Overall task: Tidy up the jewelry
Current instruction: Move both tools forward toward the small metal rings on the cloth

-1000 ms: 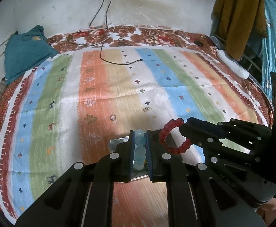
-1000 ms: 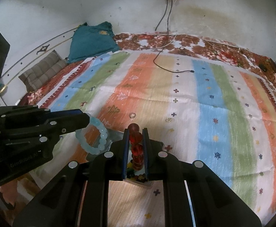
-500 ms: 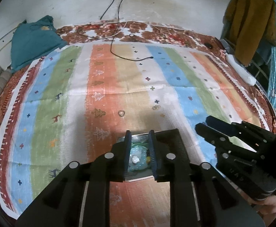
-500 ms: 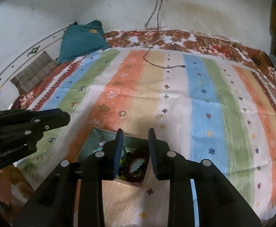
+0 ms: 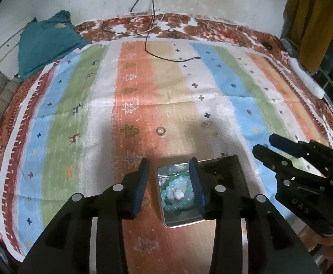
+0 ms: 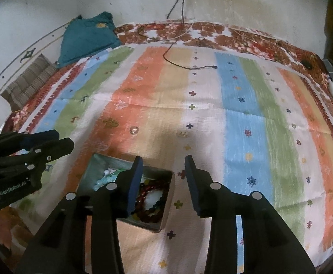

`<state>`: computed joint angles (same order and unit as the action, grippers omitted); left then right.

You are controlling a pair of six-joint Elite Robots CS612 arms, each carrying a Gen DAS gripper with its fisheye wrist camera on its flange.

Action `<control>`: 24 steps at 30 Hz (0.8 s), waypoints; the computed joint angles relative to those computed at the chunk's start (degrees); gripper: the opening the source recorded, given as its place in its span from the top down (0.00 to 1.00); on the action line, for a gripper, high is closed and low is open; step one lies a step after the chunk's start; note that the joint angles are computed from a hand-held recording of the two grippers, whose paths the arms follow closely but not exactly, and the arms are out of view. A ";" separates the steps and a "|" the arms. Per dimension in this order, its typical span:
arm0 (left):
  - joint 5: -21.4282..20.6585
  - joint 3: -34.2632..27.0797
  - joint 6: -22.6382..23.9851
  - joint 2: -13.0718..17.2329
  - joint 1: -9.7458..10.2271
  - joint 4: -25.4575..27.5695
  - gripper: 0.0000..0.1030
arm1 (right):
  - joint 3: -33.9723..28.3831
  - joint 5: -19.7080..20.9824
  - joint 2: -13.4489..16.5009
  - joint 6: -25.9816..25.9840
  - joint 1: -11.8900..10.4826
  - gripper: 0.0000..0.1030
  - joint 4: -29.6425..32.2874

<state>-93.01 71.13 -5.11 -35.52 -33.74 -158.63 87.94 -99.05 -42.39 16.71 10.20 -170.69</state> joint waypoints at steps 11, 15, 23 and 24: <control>1.98 -5.78 0.23 2.82 0.02 5.55 0.55 | -3.33 -0.67 1.44 -0.25 -0.57 0.51 5.73; 2.28 -8.14 0.25 3.98 0.22 8.05 0.52 | -4.43 0.81 2.03 0.26 -1.24 0.50 6.99; 1.93 -12.67 0.32 6.30 0.46 12.48 0.52 | -6.92 1.97 3.44 0.76 -2.09 0.49 10.01; 2.06 -13.34 0.44 6.66 0.44 13.26 0.52 | -7.24 2.14 3.61 0.77 -2.19 0.49 10.44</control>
